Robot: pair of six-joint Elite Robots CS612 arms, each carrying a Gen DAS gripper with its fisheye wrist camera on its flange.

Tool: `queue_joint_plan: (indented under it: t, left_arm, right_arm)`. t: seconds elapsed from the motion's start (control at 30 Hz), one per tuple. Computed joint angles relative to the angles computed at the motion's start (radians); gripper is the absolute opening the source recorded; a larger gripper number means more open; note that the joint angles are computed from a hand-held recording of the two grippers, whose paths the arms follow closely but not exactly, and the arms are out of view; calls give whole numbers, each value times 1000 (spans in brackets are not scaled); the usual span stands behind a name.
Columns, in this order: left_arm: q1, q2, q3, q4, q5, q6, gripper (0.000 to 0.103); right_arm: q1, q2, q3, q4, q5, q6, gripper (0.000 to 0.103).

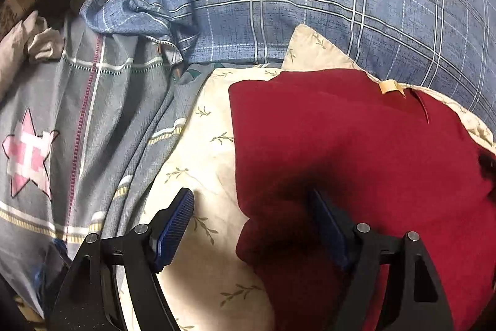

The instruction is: Fold small clothes

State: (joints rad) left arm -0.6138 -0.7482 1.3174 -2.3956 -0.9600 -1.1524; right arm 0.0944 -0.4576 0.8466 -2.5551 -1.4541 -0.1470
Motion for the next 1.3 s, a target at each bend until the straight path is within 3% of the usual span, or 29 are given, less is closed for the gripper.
queue_joint_plan:
  t: [0.1, 0.17, 0.3, 0.37, 0.47, 0.5, 0.57, 0.63, 0.73, 0.93, 1.1, 1.2, 1.27, 1.3]
  left_arm:
    - [-7, 0, -6, 8, 19, 16, 75]
    - [-8, 4, -15, 3, 22, 21, 74]
    - [-12, 3, -12, -22, 25, 39, 75]
    - [-13, 0, -10, -13, 16, 42, 75]
    - [-7, -2, -4, -25, -18, 33, 75]
    - [-6, -5, 1, -39, -24, 29, 75]
    - [-5, -13, 15, -70, -24, 22, 75]
    - [-8, -21, 28, -93, -2, 21, 75]
    - [-10, -27, 39, -110, 9, 18, 75]
    - [-6, -29, 49, -141, -12, 4, 75]
    - [-7, -18, 31, -124, -5, 18, 75]
    - [-5, -13, 23, -120, -13, 24, 75]
    - [-6, -14, 24, -120, -6, 24, 75]
    - [-6, -16, 29, -127, 2, 20, 75]
  right_arm:
    - [-7, -33, 55, -31, -20, 25, 18]
    - [-18, -72, 124, -102, 21, 45, 34]
    - [-21, -97, 166, -92, 96, 8, 36]
    - [-13, -77, 131, 10, 75, -27, 36]
    - [-17, -90, 156, -7, 91, 4, 37]
    - [-27, -105, 170, 0, 133, 35, 40]
    - [-51, -131, 217, -40, 211, 89, 65]
    - [-76, -163, 271, -107, 221, 141, 74]
    - [-117, -198, 335, -199, 163, 213, 74]
    - [-232, -205, 368, -236, 141, 515, 75]
    - [-281, -168, 346, -274, 185, 653, 65]
    - [-284, -149, 320, -297, 186, 653, 43]
    - [-275, -140, 296, -270, 156, 610, 9]
    - [-270, -136, 286, -266, 144, 600, 9]
